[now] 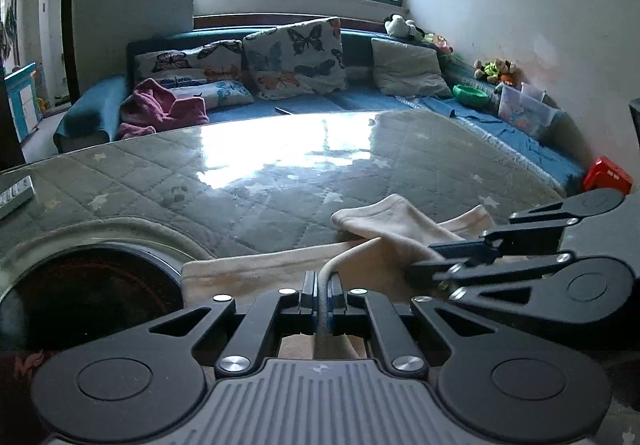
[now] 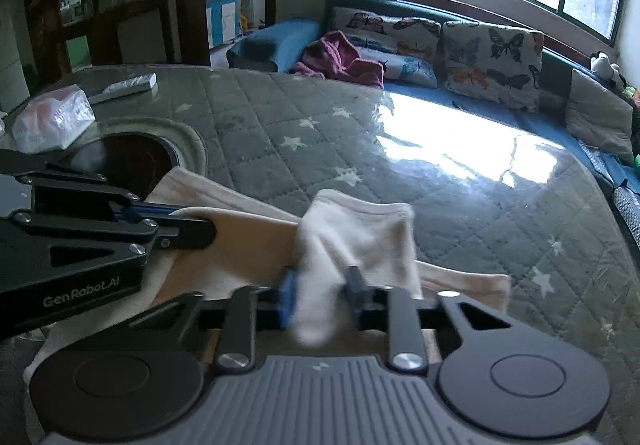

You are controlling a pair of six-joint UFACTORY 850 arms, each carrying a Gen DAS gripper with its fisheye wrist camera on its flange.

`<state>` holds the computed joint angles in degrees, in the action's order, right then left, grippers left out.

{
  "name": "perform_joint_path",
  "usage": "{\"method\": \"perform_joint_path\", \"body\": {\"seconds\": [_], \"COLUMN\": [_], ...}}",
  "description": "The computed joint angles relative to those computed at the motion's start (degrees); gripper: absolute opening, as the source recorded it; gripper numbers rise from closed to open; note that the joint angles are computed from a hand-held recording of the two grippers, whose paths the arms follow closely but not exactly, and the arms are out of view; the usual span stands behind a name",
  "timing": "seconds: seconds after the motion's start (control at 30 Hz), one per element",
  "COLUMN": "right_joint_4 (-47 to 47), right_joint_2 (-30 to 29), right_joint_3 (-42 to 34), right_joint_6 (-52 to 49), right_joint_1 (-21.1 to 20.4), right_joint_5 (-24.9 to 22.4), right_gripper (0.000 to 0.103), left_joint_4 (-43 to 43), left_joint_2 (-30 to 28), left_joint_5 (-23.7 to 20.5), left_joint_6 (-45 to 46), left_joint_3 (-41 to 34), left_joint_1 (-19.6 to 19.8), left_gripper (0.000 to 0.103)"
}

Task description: Fold clothes

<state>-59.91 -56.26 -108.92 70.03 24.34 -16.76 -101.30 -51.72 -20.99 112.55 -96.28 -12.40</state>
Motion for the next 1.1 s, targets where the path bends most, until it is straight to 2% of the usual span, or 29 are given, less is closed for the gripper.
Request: {"method": "perform_joint_path", "body": {"seconds": [0.17,0.3,0.4,0.5,0.6,0.7,0.87,1.1], "right_joint_4": [-20.58,-33.40,-42.46,-47.53,-51.92,-53.56,-45.87,-45.11], "right_joint_2": [4.39,8.43,11.75,14.14,16.31,17.73,17.62,17.87], "right_joint_3": [6.68,12.36,16.82,20.44,23.72,26.42,27.96,28.74], "right_joint_6": [21.76,35.32,47.76,52.41,57.37,59.28,51.95,49.70], "right_joint_1": [0.43,0.73,0.52,1.41,1.75,2.42,3.67,4.90], "right_joint_5": [-0.74,-2.31,-1.44,-3.29,-2.57,-1.78,-1.80,-3.56], "right_gripper": [0.008,0.008,0.008,0.008,0.008,0.010,0.012,0.018], "left_joint_4": [-8.91,-14.42,-18.99,-23.38,-26.77,-26.67,-26.06,-26.49], "left_joint_2": [3.28,6.47,8.97,11.31,13.61,15.38,16.75,17.43], "left_joint_5": [-1.45,-3.04,-4.58,-5.72,-6.37,-7.42,-6.97,-6.89], "left_joint_6": [8.44,13.56,19.10,24.18,28.36,29.51,30.90,33.39], "left_joint_3": [4.42,8.46,11.94,15.36,18.81,22.09,26.02,28.78], "left_joint_1": [0.28,0.63,0.66,0.60,0.62,0.98,1.24,1.45], "left_gripper": [0.004,0.003,0.003,0.003,0.003,0.003,0.003,0.003]}}
